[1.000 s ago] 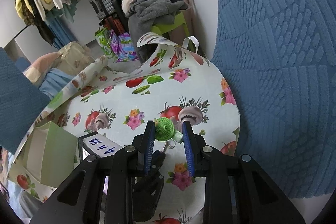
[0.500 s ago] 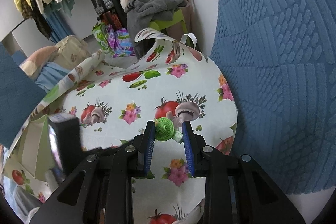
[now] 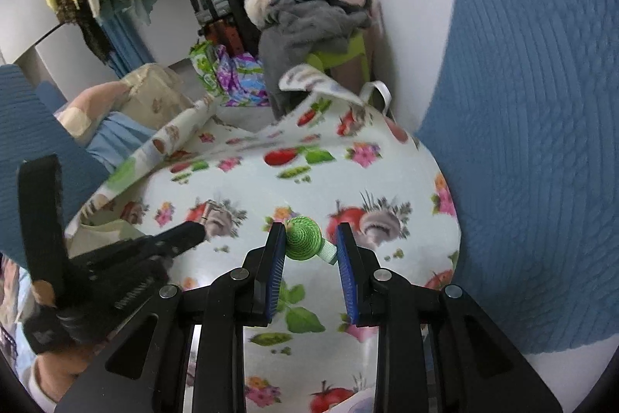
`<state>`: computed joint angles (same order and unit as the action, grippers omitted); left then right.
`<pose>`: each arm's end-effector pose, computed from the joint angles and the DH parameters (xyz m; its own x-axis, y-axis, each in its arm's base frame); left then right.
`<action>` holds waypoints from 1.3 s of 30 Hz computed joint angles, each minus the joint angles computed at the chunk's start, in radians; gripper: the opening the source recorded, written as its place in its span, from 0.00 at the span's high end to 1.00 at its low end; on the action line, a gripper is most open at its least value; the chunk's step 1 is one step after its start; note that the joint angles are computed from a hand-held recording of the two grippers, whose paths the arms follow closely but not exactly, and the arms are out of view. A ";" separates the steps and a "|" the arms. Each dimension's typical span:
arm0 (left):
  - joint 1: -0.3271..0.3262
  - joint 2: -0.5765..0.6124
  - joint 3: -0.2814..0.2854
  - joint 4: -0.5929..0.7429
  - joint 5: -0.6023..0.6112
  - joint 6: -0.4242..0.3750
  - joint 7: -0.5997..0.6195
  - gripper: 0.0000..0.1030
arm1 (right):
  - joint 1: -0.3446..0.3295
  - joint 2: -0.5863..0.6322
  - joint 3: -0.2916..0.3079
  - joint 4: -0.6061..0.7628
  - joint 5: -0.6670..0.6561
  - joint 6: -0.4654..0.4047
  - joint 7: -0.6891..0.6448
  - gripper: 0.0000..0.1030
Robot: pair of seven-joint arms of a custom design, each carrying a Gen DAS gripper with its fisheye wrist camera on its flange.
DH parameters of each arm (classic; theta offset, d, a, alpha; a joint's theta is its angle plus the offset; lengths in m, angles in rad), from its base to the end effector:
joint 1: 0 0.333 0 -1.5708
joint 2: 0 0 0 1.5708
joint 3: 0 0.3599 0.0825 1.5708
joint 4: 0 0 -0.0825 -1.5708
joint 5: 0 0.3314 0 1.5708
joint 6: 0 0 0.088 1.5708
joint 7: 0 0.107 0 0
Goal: Organize jewelry
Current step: 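Carry the silver pin and green clip with both tools over the white box, then open both tools to drop the pin and green clip into the box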
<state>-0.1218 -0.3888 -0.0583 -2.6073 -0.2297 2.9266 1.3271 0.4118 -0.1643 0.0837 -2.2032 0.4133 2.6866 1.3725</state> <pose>0.3853 -0.0584 0.5378 0.1512 -0.9392 0.3082 -0.7553 -0.3109 -0.5769 0.4350 0.2239 0.5909 0.4372 -0.8688 -0.2326 -0.7689 -0.2268 -0.5978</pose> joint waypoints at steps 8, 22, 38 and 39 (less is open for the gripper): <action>0.097 -0.169 0.023 0.049 0.092 -0.170 0.014 0.97 | 0.030 -0.021 0.034 0.102 -0.044 -0.018 0.060 0.77; 0.192 -0.370 0.135 0.071 0.098 -0.338 0.124 0.97 | 0.132 0.005 0.116 0.231 -0.110 -0.014 0.137 0.76; 0.325 -0.546 0.277 -0.129 0.086 -0.402 0.328 0.97 | 0.284 0.088 0.192 0.159 -0.067 0.070 0.193 0.76; 0.332 -0.550 0.279 -0.141 0.082 -0.401 0.336 0.97 | 0.287 0.096 0.197 0.155 -0.085 0.071 0.208 0.76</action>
